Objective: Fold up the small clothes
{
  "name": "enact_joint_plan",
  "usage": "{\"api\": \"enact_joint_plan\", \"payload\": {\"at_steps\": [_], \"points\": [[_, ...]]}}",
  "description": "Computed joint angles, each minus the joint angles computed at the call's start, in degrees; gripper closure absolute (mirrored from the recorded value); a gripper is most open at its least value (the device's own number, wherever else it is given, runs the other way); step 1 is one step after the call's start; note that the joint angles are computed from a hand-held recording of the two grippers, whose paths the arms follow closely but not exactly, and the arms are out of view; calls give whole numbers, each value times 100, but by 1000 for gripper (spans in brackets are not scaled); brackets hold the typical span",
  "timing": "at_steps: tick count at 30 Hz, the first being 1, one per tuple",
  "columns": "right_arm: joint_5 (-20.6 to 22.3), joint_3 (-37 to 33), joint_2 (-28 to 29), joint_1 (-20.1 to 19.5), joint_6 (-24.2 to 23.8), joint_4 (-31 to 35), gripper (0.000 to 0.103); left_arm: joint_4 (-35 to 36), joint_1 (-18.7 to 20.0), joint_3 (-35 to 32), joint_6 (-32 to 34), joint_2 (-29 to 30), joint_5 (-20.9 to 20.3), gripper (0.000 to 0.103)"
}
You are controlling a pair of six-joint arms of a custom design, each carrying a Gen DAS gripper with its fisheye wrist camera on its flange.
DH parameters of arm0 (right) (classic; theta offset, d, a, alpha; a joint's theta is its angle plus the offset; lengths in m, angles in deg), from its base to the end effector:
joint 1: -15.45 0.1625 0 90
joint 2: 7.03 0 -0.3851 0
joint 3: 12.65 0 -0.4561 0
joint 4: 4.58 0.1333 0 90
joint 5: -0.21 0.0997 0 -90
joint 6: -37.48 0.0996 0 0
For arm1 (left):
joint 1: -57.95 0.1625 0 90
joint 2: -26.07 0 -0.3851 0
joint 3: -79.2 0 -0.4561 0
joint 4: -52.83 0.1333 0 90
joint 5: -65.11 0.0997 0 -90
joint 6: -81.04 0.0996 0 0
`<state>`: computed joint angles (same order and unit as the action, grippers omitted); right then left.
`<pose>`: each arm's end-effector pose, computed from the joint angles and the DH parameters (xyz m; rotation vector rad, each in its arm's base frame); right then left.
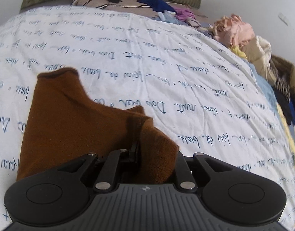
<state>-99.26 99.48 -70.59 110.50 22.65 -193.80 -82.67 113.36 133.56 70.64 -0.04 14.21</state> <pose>0.1704 -0.5998 0.1802 0.3546 -2.6246 1.2291 -0.3300 -0.8240 0.0718 0.3976 2.5070 -0.6996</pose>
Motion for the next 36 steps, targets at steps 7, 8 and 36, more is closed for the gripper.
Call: {"api": "enact_joint_plan", "payload": {"at_steps": [7, 8, 36], "points": [[523, -8, -212, -281, 751, 427, 85, -117, -96, -102, 313, 51, -172, 90], [584, -10, -234, -309, 771, 468, 85, -86, -95, -152, 309, 50, -302, 90], [968, -630, -176, 36, 303, 194, 79, -2764, 74, 3251, 802, -2159, -276, 89]]}}
